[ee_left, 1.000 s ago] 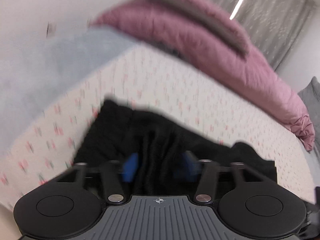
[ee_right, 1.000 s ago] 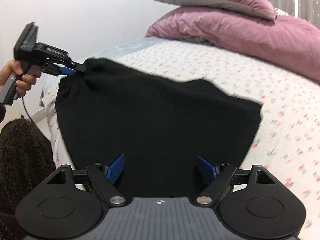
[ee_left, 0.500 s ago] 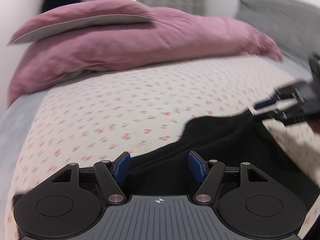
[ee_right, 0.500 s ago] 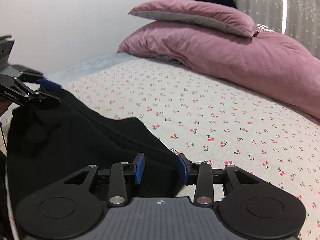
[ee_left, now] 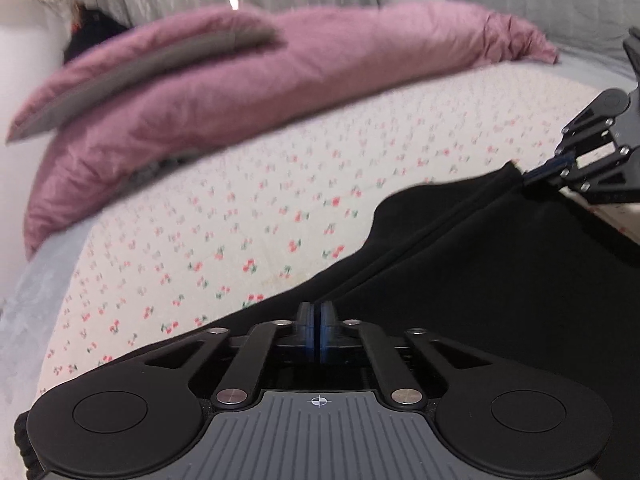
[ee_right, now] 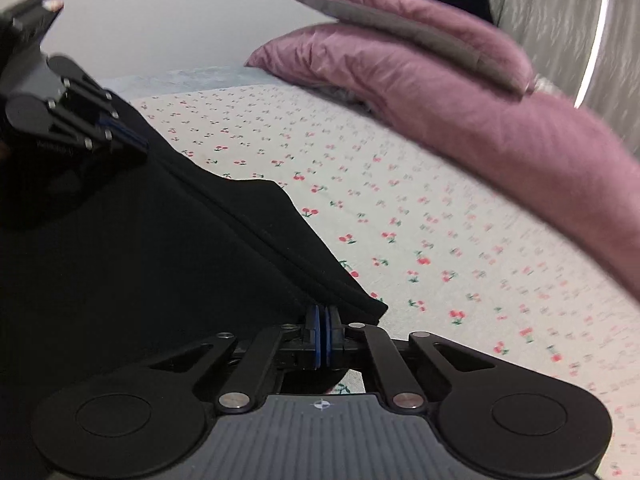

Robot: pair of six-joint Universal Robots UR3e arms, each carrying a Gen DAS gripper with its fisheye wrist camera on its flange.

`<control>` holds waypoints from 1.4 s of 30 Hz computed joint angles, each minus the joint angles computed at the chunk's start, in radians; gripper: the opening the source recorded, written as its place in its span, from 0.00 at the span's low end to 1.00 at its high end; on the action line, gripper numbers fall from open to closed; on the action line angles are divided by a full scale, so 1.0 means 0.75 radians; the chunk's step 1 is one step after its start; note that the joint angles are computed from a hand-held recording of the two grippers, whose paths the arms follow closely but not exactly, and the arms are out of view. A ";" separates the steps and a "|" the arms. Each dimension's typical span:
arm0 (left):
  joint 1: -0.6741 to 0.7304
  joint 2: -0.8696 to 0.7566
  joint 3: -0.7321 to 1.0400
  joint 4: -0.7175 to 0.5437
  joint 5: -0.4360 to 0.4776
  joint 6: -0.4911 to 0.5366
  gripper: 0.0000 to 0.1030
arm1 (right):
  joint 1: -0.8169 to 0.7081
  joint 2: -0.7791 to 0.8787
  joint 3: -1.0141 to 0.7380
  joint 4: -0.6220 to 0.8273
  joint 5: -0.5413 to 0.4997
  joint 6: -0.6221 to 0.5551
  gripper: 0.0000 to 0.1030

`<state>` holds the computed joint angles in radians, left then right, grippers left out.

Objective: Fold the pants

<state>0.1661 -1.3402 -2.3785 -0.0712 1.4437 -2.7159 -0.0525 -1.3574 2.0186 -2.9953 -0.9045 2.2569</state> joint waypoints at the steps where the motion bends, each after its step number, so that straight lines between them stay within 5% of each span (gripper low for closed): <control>1: 0.000 0.008 -0.070 0.117 -0.002 -0.007 0.01 | -0.005 -0.003 0.078 -0.148 -0.002 0.013 0.01; 7: 0.003 -0.071 -0.247 0.598 0.004 -0.105 0.01 | 0.001 0.130 0.265 -0.853 -0.047 0.177 0.00; 12: -0.186 -0.336 -0.011 0.525 0.383 -0.237 0.09 | 0.166 0.306 0.026 -0.817 -0.392 0.299 0.00; 15: -0.112 -0.239 -0.037 0.464 0.299 -0.303 0.09 | 0.106 0.245 -0.041 -0.613 -0.321 0.411 0.02; 19: -0.078 -0.048 -0.060 0.312 0.171 -0.347 0.15 | -0.015 0.064 -0.014 -0.311 -0.118 0.417 0.26; 22: -0.147 0.003 -0.005 0.144 0.141 -0.396 0.17 | -0.086 -0.034 -0.054 0.021 0.001 0.404 0.27; 25: -0.284 -0.015 0.035 0.093 0.159 -0.438 0.38 | -0.153 -0.138 -0.065 0.365 0.114 0.357 0.34; 26: -0.326 -0.020 0.044 0.091 0.157 -0.457 0.46 | -0.176 -0.189 -0.048 0.477 0.150 0.328 0.37; 32: -0.451 -0.072 0.041 0.118 0.015 -0.613 0.61 | -0.318 -0.449 -0.059 1.289 0.250 0.062 0.41; 36: -0.514 -0.173 -0.039 0.330 -0.033 -0.638 0.62 | -0.399 -0.474 -0.172 1.846 0.247 -0.181 0.42; 42: -0.574 -0.206 -0.102 0.338 -0.046 -0.565 0.62 | -0.485 -0.513 -0.167 2.215 0.221 -0.352 0.44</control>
<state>-0.2647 -1.4950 -2.4549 0.1824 1.4094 -3.1397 -0.4161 -1.7422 1.8933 -1.3338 -0.7386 1.9929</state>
